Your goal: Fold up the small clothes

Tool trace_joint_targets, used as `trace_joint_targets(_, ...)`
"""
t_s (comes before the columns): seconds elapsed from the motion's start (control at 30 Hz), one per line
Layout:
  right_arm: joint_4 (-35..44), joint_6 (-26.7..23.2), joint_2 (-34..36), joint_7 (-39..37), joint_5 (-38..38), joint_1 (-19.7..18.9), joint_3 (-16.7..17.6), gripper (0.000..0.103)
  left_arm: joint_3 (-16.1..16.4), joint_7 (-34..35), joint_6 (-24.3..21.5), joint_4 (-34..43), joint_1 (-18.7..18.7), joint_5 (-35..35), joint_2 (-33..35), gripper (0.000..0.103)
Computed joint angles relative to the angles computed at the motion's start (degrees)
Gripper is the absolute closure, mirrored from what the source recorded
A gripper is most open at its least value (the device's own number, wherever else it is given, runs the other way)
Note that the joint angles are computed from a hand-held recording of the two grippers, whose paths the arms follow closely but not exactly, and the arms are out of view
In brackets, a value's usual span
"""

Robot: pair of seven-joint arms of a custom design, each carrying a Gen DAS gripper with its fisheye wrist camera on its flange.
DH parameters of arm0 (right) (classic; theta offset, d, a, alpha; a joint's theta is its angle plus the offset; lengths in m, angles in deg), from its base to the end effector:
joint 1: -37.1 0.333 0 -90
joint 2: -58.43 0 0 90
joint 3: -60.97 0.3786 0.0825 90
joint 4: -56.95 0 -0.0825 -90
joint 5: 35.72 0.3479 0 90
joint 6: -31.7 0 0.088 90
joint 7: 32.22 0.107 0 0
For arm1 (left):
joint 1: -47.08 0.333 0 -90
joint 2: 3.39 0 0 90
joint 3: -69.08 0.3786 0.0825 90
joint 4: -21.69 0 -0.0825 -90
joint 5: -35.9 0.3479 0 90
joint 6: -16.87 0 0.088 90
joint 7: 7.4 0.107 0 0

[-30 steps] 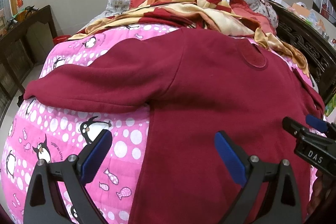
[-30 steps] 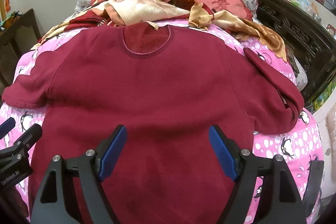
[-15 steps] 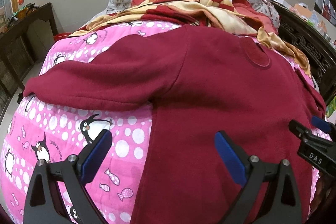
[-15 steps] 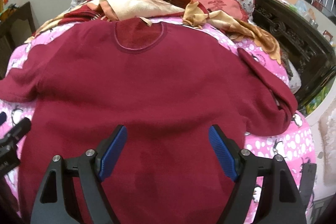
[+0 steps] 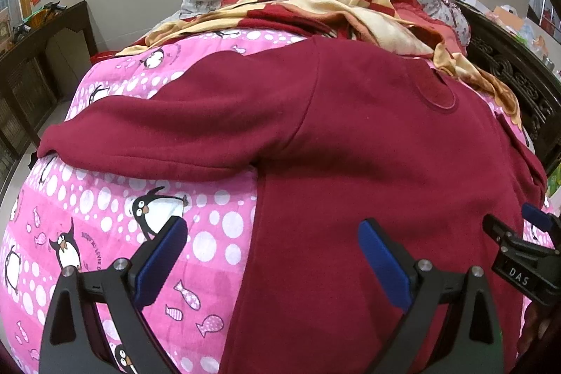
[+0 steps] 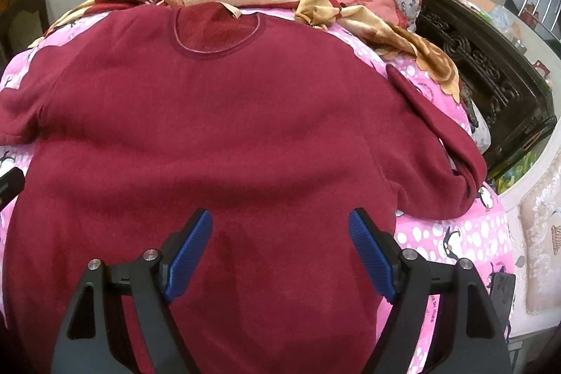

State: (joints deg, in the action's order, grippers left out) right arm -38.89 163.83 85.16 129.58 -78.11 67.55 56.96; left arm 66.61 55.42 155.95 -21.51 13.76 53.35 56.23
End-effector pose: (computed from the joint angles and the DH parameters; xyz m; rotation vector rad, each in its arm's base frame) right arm 0.6193 0.3018 0.4309 -1.6516 2.2780 -0.8751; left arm 0.7108 -0.4844 0.4227 -1.5987 2.1280 -0.7676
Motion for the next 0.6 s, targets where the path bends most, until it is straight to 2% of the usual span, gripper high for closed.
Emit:
trace_joint_targets(0.33,0.92,-0.2,0.7,-1.01,0.79,-0.01,-0.03,0.023,-0.01,0.29,-0.46,1.25,0.17,-0.37,0.75,0.003)
trace_joint_targets(0.5,1.45,-0.05,1.05,-1.31,0.81,0.06,-0.18,0.023,-0.92,0.72,0.54,1.23,1.42,-1.7,0.67,0.003)
trace_joint_targets(0.6,1.77,1.17,1.21,-1.65,0.59,-0.1,-0.32,0.023,-1.75,0.58,-1.77,5.1,2.98,-4.11,2.21,0.003)
